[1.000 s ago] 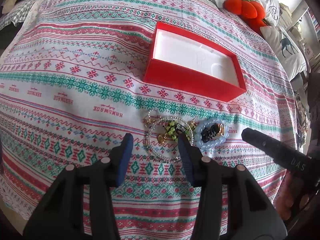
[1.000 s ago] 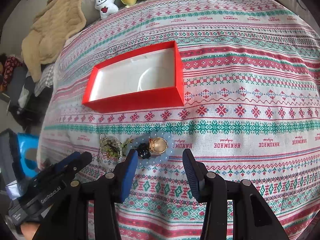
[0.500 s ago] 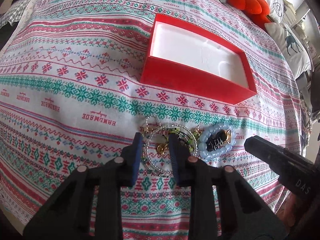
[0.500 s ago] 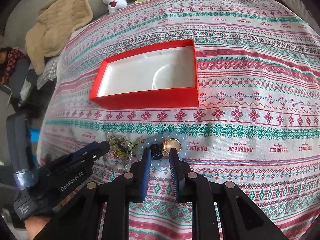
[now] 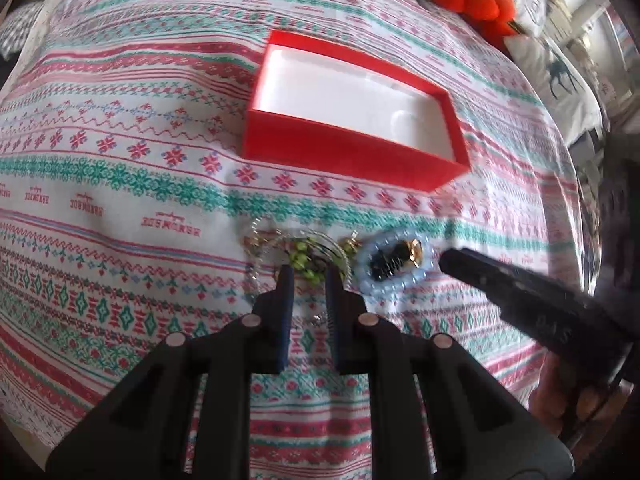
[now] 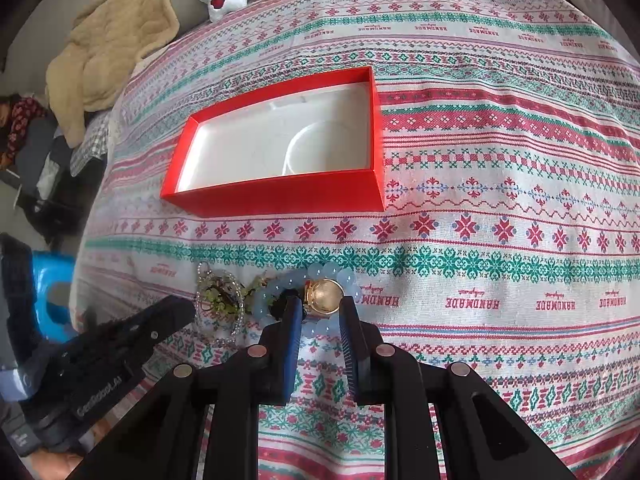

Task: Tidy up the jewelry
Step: 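Close left tool on silver bead bracelet while right tool grasps gold ring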

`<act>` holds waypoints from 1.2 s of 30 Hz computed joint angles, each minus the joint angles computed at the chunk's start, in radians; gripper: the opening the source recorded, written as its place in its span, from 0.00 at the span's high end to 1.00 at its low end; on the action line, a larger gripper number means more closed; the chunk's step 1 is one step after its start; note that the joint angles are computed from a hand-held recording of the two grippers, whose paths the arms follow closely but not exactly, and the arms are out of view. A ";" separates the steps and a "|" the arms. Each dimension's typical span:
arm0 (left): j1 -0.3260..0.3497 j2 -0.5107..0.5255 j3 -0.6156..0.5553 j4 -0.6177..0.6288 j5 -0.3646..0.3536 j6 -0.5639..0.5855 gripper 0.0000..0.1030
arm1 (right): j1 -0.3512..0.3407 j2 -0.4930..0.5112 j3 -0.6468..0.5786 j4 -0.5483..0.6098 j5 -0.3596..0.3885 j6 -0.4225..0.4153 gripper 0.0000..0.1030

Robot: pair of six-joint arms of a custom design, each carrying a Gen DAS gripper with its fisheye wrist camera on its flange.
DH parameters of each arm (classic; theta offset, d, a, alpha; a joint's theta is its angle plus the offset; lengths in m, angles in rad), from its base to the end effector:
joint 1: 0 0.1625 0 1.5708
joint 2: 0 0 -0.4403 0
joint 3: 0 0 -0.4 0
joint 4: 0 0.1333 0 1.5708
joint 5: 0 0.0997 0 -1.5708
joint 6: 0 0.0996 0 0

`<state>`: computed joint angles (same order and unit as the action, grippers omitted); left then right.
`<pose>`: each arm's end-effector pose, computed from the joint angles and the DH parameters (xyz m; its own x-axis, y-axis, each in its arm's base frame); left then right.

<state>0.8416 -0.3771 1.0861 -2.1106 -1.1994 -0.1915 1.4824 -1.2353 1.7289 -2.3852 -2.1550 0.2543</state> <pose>-0.4037 -0.7062 -0.0441 -0.7672 0.5143 -0.3832 0.5202 0.8485 0.0972 0.0235 -0.6225 0.3413 -0.7682 0.4767 0.4272 0.2863 0.8528 -0.4369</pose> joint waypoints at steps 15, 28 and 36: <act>-0.048 0.083 0.003 -0.046 0.126 0.132 0.62 | -0.011 -0.018 0.011 0.014 -0.018 0.011 0.80; -0.026 0.071 -0.035 -0.084 0.025 0.071 0.94 | -0.007 -0.020 0.014 0.005 -0.039 -0.003 0.80; -0.028 0.069 -0.016 -0.030 0.042 0.098 0.81 | -0.011 -0.016 0.015 0.012 -0.053 0.009 0.78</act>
